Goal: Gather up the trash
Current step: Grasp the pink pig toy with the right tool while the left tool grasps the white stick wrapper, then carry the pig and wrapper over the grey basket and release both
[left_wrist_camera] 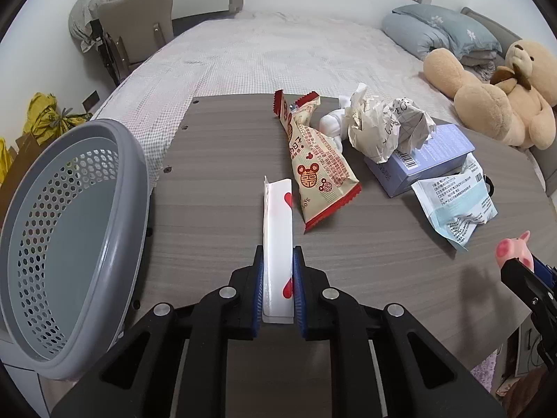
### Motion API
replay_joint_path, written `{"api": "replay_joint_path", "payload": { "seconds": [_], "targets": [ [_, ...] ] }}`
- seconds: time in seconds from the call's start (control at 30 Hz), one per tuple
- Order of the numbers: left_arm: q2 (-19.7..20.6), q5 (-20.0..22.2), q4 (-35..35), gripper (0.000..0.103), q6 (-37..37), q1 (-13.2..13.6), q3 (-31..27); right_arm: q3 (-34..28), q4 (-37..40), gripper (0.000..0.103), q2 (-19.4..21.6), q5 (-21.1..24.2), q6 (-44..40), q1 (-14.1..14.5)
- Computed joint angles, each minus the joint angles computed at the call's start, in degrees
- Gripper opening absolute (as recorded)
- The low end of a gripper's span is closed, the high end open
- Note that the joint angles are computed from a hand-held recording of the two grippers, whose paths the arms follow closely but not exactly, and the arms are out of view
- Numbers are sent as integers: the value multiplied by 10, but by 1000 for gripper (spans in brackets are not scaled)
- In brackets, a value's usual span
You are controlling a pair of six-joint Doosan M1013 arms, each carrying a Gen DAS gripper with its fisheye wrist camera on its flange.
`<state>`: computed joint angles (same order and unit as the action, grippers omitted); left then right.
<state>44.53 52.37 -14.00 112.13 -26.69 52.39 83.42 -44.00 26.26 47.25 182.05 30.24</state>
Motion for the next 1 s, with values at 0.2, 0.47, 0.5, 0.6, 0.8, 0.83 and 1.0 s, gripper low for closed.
{"api": "replay_joint_path", "payload": {
  "seconds": [0.2, 0.47, 0.5, 0.6, 0.8, 0.83, 1.0],
  "targets": [
    [-19, -25, -9, 15, 11, 5, 27, -7, -1, 42, 3, 5, -5, 3],
    [-48, -68, -23, 15, 29, 17, 63, -25, -2, 42, 10, 12, -20, 10],
    [-50, -73, -26, 15, 31, 18, 66, -30, 0, 42, 12, 12, -26, 11],
    [-59, -88, -36, 15, 38, 25, 75, -44, 4, 42, 19, 11, -41, 12],
    [-68, -108, -60, 15, 53, 40, 83, -86, 18, 42, 42, 7, -87, 13],
    [-67, -111, -57, 15, 50, 42, 83, -94, 19, 42, 47, 6, -95, 13],
    [-63, -116, -35, 15, 24, 53, 76, -145, 49, 42, 77, -8, -155, 8]
  ]
}}
